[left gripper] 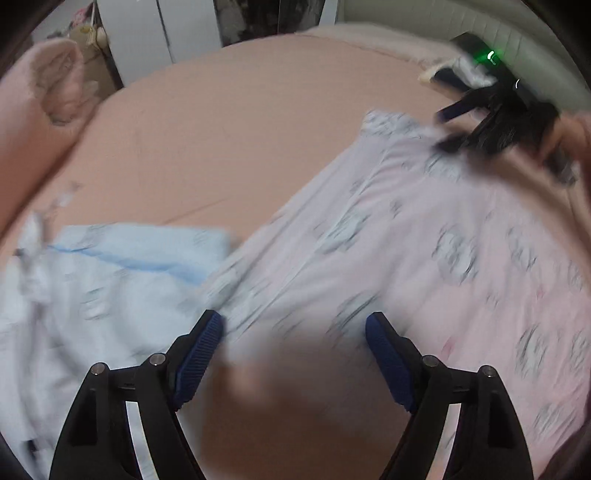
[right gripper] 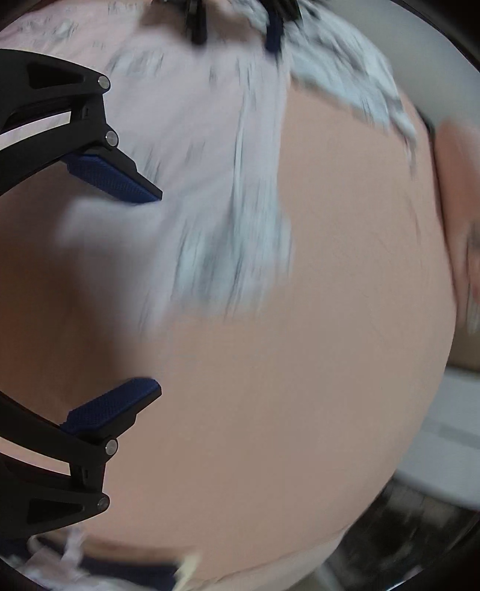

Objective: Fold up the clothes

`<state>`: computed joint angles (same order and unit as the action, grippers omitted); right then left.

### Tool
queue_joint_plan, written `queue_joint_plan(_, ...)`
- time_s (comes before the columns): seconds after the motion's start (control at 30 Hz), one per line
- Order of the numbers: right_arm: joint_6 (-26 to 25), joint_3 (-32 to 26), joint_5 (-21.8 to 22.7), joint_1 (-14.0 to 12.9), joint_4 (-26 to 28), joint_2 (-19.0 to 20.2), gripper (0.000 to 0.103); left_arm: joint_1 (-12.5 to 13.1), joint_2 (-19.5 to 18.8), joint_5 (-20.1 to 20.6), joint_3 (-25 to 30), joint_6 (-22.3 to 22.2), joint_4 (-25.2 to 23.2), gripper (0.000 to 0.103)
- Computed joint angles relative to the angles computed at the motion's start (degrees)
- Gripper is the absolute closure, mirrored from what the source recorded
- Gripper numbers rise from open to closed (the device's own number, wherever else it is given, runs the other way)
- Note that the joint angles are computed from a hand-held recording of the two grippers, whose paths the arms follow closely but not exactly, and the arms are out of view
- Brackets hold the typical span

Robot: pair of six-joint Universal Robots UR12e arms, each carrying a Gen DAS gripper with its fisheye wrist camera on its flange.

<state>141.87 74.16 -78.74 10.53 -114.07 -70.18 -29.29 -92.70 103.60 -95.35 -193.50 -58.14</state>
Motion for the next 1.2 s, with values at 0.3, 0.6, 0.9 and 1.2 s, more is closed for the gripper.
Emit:
queue_joint_plan(0.3, -6.53, 10.58, 7.73, -2.16, 0.21, -11.11, 0.010, -8.86, -2.29, -3.31, 4.75, -8.32, 3.97, 0.023)
queue_joint_plan(0.6, -14.00, 24.46, 9.30, -8.32, 3.71, -20.83, 0.007, -15.11, -0.53, 0.46, 2.38, -12.00, -3.32, 0.021)
queue_joint_plan(0.9, -4.14, 25.74, 11.80, -8.64, 2.14, -24.36, 0.007, -18.38, -3.19, 2.78, 7.00, -24.11, -4.15, 0.022)
queue_joint_plan(1.2, 1.22, 28.41, 10.68, -8.79, 6.90, -25.81, 0.008, -18.75, 0.15, -1.67, 3.74, -47.71, -6.02, 0.022)
